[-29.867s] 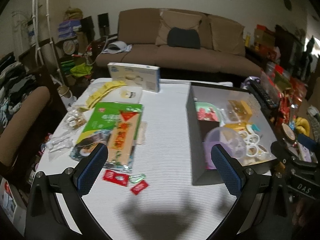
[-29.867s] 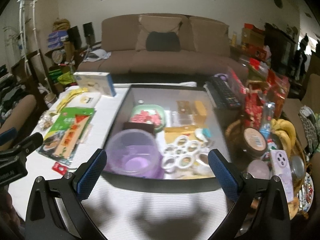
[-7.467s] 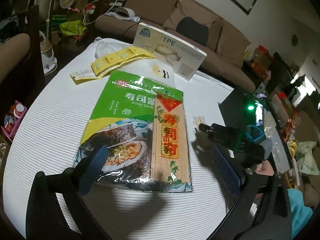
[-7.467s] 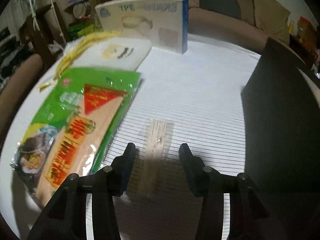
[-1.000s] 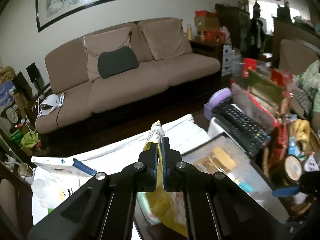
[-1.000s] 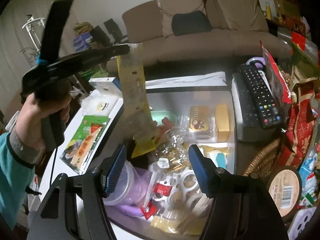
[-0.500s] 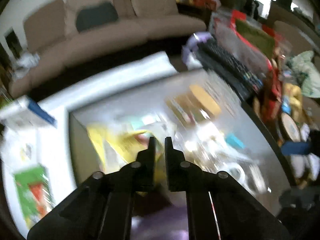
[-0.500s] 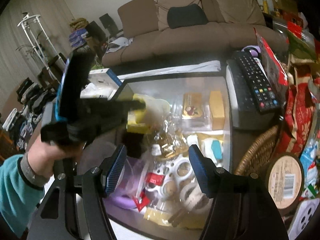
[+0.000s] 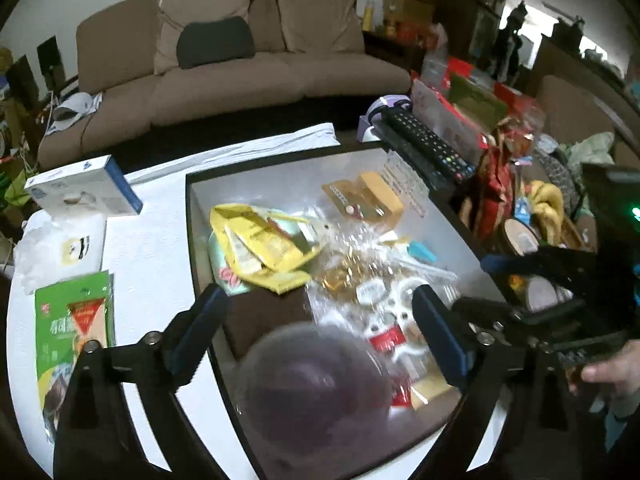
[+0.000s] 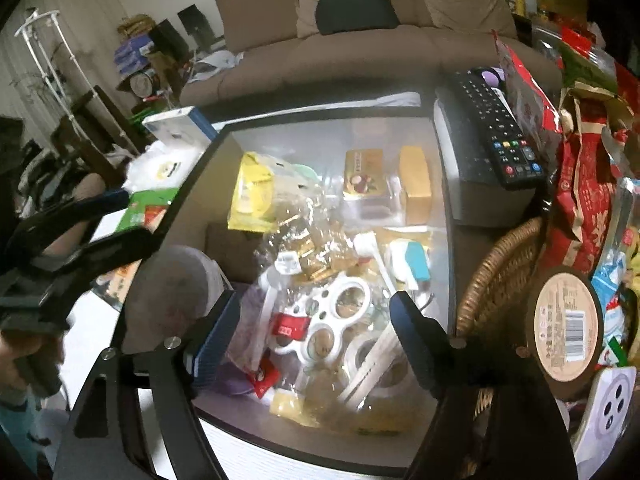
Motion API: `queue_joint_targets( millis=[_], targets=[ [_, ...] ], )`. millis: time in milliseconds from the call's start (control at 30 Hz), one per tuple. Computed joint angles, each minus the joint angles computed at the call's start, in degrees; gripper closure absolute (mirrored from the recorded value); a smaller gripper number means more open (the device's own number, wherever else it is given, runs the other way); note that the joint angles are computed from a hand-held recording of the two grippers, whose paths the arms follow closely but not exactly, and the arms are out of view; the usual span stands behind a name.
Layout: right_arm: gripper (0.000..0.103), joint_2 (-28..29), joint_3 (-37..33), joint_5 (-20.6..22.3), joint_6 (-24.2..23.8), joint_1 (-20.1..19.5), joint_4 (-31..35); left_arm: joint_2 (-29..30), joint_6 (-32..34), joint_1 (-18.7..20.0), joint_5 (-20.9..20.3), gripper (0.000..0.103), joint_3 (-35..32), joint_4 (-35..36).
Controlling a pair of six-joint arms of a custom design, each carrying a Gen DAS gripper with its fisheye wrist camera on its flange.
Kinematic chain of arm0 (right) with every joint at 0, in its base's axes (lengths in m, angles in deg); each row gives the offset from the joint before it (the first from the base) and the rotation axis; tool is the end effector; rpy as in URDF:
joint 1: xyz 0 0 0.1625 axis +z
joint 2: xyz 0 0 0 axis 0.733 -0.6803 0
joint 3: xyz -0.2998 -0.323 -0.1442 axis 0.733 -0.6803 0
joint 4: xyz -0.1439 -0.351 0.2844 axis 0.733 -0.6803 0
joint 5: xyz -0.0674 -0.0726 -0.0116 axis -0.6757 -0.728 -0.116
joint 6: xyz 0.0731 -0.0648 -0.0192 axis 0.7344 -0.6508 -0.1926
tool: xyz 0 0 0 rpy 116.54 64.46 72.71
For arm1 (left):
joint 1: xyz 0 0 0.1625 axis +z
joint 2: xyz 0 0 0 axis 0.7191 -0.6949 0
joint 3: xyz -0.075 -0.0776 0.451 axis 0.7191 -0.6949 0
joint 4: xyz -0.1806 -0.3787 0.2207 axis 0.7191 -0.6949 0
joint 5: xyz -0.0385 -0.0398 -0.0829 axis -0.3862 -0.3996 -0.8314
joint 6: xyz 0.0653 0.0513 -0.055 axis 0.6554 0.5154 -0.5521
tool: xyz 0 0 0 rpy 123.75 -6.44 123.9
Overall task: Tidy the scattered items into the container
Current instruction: 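Move both tools back over the table toward the white plastic bag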
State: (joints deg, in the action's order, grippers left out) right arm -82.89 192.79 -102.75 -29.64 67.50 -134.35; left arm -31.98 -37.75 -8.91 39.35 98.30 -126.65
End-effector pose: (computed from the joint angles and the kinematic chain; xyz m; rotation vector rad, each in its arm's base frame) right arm 0.2791 -0.3857 0.0950 0.7978 -2.5998 0.4802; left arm -0.1311 -0.3556 0.2644 0.5447 2.4070 -0.7292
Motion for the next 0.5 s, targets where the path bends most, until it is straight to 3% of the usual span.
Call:
queue_joint_targets(
  millis=[33,367,433,500],
  targets=[
    [0.021,-0.08,0.25,-0.24,0.09,0.17,-0.29,-1.32,-1.60,-1.06,-0.01,0.000,0.68,1.46],
    [0.017,-1.56,2.44,-3.76,1.75,3.90,-1.95,-12.08,-16.16,-9.40,-1.46,0.000,3.90,16.48],
    [0.002,-2.04,3.12,-4.00,2.14,4.64,-2.02,-14.92,-19.80,-11.92,-0.94,0.000,4.28,21.22],
    [0.000,-2.26,3.89,-4.50,2.31,5.61,-2.84,-18.15,-24.20,-14.86,-0.22,0.000,4.52,26.48]
  ],
)
